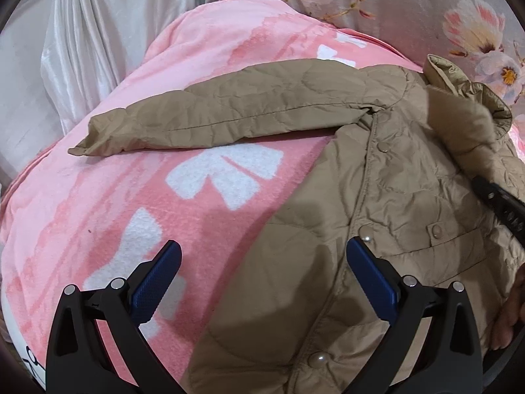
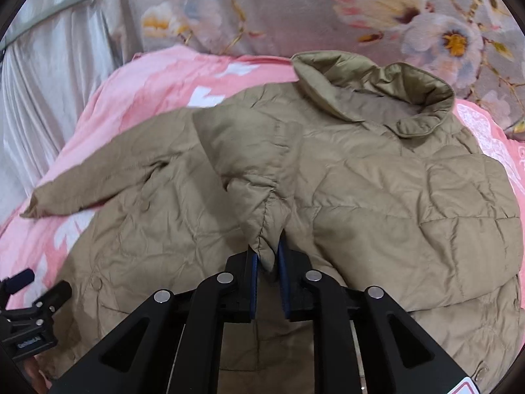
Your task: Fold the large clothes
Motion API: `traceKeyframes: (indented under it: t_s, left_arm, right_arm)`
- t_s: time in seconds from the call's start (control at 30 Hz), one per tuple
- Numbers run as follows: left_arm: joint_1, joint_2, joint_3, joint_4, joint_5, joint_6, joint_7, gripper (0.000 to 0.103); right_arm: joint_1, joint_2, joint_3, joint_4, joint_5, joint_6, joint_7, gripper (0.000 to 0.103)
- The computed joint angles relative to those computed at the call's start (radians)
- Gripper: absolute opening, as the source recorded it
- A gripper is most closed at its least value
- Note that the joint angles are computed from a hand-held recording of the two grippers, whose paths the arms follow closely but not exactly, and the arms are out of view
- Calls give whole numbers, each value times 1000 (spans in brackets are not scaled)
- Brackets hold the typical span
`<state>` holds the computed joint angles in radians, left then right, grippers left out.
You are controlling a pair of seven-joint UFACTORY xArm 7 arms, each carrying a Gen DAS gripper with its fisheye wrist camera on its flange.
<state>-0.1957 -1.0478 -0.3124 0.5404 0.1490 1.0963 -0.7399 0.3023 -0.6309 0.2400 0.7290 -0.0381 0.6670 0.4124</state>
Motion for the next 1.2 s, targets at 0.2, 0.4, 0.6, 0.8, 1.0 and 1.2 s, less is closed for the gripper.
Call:
traceKeyframes:
  t_s: [0.2, 0.4, 0.6, 0.8, 1.0, 1.2]
  left_arm:
    - [-61, 26, 69, 7, -107, -101, 19, 98]
    - [-183, 109, 160, -3, -316, -321, 69, 98]
    - [-258, 327, 202, 55, -474, -503, 122, 98]
    - [-236, 458, 179, 118, -479, -547, 120, 77]
    - [-207, 505, 184, 189, -430, -527, 181, 6]
    - [-90, 471, 97, 268, -247, -560, 151, 3]
  right_arm:
    - [99, -124, -56, -67, 113, -11, -66, 62]
    - [28, -439, -61, -203, 131, 135, 23, 64]
    - [-164, -624, -193, -271, 100, 317, 74, 64]
    - [-296, -531, -310, -269, 98, 217, 16, 64]
    - [-342, -284, -400, -236, 203, 26, -5, 60]
    - [-359, -268, -357, -180, 243, -107, -50, 6]
